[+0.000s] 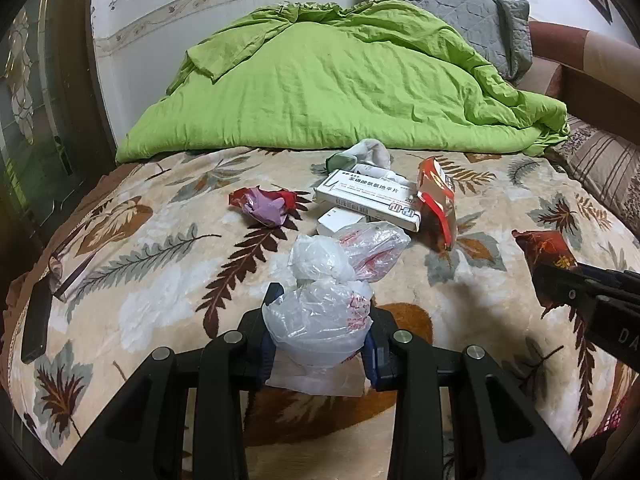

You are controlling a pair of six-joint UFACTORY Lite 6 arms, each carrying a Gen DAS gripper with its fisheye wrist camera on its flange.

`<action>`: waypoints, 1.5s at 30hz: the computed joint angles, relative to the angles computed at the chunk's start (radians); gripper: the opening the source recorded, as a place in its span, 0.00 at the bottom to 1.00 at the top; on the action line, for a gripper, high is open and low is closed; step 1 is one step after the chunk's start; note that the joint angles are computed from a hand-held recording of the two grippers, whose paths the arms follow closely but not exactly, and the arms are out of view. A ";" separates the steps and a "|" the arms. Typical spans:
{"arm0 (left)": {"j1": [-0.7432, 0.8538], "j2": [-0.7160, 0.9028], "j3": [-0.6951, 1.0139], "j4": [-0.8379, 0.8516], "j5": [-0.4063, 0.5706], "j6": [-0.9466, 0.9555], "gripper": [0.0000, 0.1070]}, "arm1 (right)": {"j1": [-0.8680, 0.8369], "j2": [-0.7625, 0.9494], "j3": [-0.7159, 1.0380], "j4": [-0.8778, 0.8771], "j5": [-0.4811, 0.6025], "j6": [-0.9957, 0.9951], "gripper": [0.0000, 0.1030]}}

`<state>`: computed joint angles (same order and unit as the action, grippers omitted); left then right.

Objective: Collect trash
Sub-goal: 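Hold the red snack wrapper and clear plastic bag lifted above the bed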

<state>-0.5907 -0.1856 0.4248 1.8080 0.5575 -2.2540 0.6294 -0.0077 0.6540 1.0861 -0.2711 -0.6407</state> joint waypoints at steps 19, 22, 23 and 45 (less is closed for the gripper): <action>-0.039 -0.018 -0.011 0.010 0.029 0.001 0.31 | 0.020 -0.069 -0.054 0.048 -0.039 -0.026 0.36; -0.043 -0.017 -0.011 0.003 0.031 0.003 0.31 | 0.021 -0.072 -0.054 0.064 -0.033 -0.040 0.36; -0.043 -0.019 -0.011 0.003 0.030 0.003 0.31 | 0.019 -0.076 -0.056 0.066 -0.031 -0.043 0.36; -0.126 -0.049 -0.007 0.069 -0.027 -0.022 0.31 | 0.024 -0.357 -0.223 0.365 0.001 -0.325 0.36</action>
